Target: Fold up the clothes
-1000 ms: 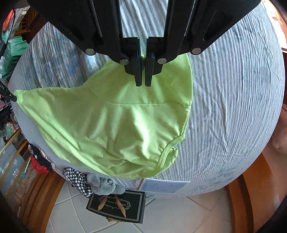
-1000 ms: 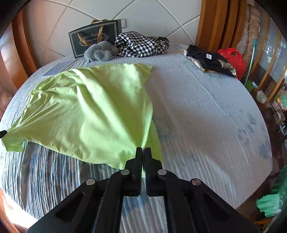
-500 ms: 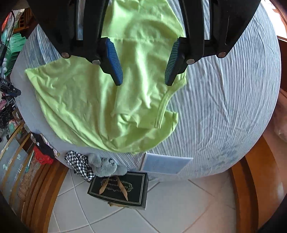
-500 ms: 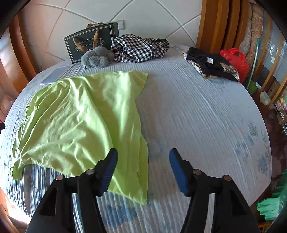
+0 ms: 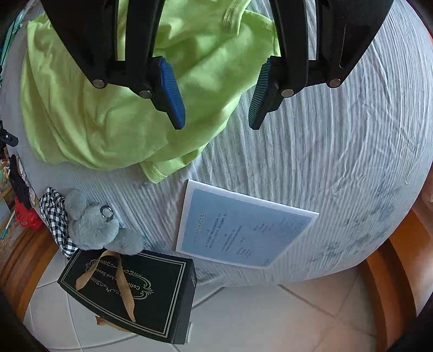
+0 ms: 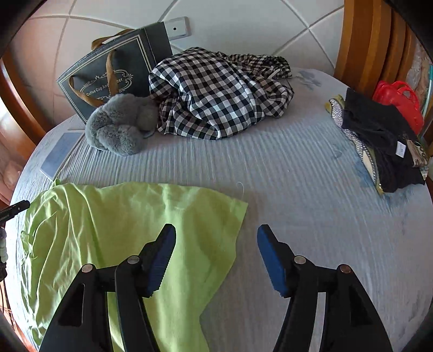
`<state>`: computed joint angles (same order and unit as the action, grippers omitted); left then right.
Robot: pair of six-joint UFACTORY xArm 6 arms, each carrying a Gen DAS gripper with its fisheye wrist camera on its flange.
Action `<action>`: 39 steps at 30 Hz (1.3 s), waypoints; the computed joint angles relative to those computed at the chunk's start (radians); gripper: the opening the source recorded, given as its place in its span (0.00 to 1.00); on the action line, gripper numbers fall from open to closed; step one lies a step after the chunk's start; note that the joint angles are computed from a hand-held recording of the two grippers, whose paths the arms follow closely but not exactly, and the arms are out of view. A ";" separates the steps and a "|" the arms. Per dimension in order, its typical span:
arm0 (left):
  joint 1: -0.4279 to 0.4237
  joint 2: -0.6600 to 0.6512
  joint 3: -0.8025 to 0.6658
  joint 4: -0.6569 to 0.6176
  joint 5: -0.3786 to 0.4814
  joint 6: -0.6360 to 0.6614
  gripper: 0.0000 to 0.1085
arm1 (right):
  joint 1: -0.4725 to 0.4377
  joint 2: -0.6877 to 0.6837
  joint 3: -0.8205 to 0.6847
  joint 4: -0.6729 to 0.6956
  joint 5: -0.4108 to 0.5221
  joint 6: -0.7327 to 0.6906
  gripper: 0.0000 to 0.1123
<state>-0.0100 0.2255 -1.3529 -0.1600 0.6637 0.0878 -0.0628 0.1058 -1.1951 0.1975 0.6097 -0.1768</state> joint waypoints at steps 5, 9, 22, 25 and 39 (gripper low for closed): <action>-0.021 0.048 -0.018 0.002 -0.003 0.038 0.28 | 0.046 0.127 -0.094 -0.122 0.025 0.045 0.81; -0.041 -0.006 0.043 0.016 -0.045 0.058 0.01 | 0.087 0.128 -0.072 -0.222 -0.031 0.086 0.03; -0.042 -0.551 0.550 -0.115 0.015 0.258 0.20 | 0.022 -0.464 0.458 -0.069 0.038 -0.057 0.10; -0.027 -0.610 0.600 -0.118 0.052 0.231 0.25 | -0.007 -0.514 0.534 -0.115 0.114 0.000 0.13; 0.039 -0.297 0.304 -0.232 0.009 0.227 0.50 | -0.006 -0.514 0.477 -0.058 -0.008 0.016 0.48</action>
